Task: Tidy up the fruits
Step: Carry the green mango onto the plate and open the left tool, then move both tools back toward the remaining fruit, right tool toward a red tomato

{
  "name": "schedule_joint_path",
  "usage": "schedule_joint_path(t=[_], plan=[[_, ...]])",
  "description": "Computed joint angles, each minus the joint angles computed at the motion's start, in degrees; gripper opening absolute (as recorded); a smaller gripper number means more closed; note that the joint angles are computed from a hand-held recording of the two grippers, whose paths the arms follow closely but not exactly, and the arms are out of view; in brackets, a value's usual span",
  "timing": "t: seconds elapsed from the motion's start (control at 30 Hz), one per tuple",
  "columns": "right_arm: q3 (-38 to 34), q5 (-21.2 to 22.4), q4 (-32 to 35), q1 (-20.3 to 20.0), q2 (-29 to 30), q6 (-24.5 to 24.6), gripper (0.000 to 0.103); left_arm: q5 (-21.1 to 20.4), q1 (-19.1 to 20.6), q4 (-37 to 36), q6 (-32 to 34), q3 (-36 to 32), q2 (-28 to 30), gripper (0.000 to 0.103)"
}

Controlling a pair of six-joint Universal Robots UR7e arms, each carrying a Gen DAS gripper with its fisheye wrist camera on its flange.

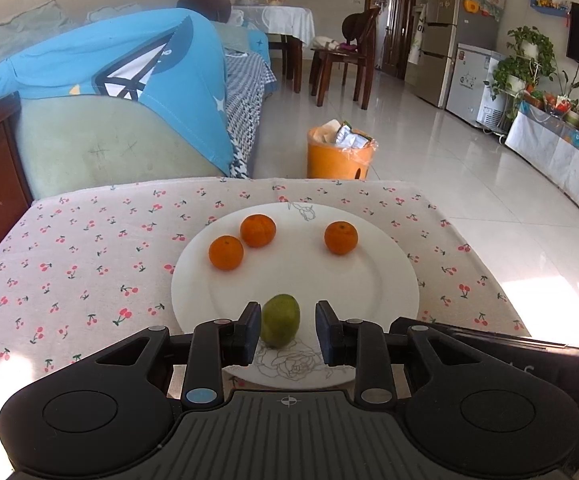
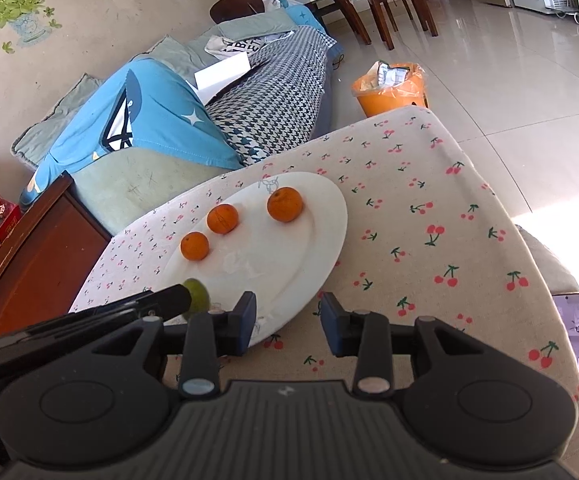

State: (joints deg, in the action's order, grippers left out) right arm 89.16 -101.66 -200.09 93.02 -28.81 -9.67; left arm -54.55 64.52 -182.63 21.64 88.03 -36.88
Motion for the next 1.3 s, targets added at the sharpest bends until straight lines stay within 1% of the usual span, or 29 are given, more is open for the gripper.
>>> schedule_joint_path(t=[0.03,0.13,0.17,0.2,0.3,0.4,0.5,0.63,0.73,0.9,1.03,1.23,1.3], plan=[[-0.01,-0.1,0.18,0.1,0.05,-0.34,0.038,-0.01,-0.12,0.64,0.06,-0.36,-0.02,0.035],[0.28,0.01,0.49,0.24,-0.08,-0.57,0.038,1.92,-0.8,1.81,-0.23,-0.61,-0.45,0.042],[0.53,0.23,0.74,0.26,-0.25,-0.77,0.038,1.97,-0.87,2.09,-0.7,-0.47,-0.78,0.048],[0.76,0.22,0.78,0.36,-0.37,-1.15,0.038,2.17,-1.02,2.48,-2.1,0.08,-1.44,0.051],[1.7,0.37,1.2,0.67,-0.81,-2.44,0.038,3.17,-1.46,4.93,-5.36,1.33,-3.26,0.052],[2.82,1.08,2.43,0.94,-1.44,-3.57,0.038,5.43,-2.26,5.07,-5.61,3.31,-4.72,0.054],[4.16,1.27,3.19,1.57,-1.94,-6.46,0.038,7.09,-2.87,5.64,-7.08,5.44,-6.39,0.055],[5.86,1.83,4.06,2.25,-2.71,-10.39,0.038,7.84,-3.14,6.99,-9.75,8.06,-8.6,0.055],[7.07,1.39,4.35,2.73,-3.16,-12.25,0.038,8.17,-3.14,7.12,-11.5,9.82,-9.85,0.055],[8.75,0.87,5.05,3.0,-3.88,-13.29,0.038,8.77,-3.24,6.43,-13.39,12.35,-11.29,0.055],[10.31,0.83,5.51,2.82,-4.71,-12.45,0.038,8.82,-3.24,5.98,-15.37,14.55,-12.64,0.055],[12.58,0.68,4.61,3.0,-5.64,-13.83,0.038,10.1,-3.11,4.33,-19.0,18.14,-14.72,0.056],[13.1,0.87,4.53,3.09,-5.84,-14.45,0.038,11.25,-3.04,3.52,-19.99,19.26,-15.16,0.057]])
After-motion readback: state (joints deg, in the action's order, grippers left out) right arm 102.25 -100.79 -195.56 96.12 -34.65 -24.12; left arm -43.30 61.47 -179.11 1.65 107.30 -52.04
